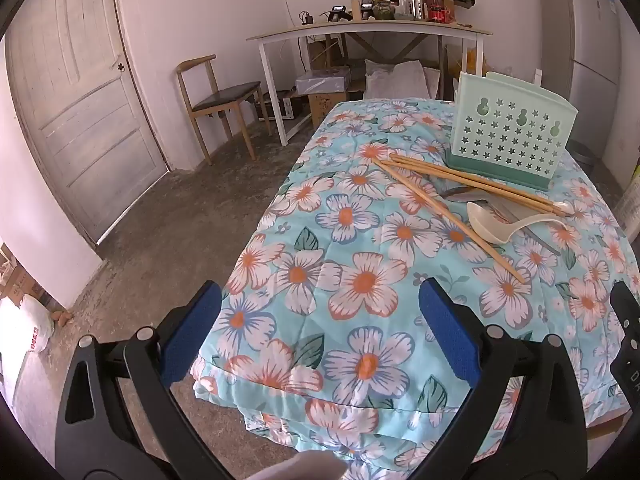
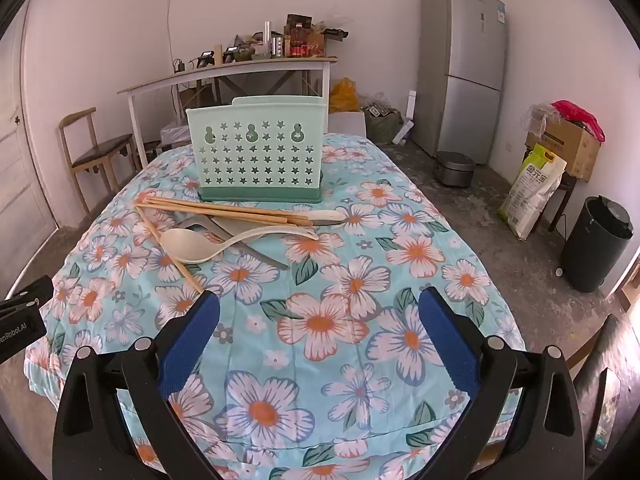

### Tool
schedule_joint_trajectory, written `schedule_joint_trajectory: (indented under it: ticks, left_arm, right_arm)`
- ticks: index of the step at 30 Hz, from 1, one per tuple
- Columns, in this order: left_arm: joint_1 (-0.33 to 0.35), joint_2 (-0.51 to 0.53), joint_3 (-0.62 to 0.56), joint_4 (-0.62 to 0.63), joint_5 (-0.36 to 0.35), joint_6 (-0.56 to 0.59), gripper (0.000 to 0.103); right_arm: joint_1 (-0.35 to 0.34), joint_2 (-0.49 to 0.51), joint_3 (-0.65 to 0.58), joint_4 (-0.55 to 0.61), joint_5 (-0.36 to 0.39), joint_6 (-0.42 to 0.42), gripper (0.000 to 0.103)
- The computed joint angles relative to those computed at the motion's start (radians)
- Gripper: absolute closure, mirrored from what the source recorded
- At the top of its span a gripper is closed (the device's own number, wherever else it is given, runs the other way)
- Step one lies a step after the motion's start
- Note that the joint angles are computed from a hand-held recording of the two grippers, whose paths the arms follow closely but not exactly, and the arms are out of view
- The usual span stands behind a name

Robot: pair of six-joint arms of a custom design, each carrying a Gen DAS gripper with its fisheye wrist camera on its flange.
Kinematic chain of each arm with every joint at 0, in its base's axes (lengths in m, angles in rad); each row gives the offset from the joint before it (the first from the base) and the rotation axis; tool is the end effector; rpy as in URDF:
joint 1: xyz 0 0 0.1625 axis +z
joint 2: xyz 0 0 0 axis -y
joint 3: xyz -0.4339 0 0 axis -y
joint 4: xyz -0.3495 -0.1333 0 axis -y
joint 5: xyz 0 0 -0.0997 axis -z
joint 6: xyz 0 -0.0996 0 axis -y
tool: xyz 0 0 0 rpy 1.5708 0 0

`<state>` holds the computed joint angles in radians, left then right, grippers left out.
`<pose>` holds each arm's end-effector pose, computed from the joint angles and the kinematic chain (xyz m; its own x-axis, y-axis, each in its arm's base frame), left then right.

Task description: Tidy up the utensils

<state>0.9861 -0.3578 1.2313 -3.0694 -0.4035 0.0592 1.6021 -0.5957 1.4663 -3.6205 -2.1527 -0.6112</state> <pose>-0.2179 -0.7367 0.0732 -0.5969 -0.1917 -0.7791 0.4837 0.6887 -0.5400 0.1004 -0.6965 0.1991 -0.6900 0.1754 0.7022 -0.4981 0.5888 -0.6365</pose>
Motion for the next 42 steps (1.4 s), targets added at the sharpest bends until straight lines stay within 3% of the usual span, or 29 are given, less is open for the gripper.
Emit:
schedule_joint_trajectory:
  ticks: [42]
  left_arm:
    - [0.000, 0.003, -0.002, -0.013, 0.002, 0.011, 0.008]
  right_arm:
    - [0.003, 0.003, -0.004, -0.004, -0.004, -0.006, 0.006]
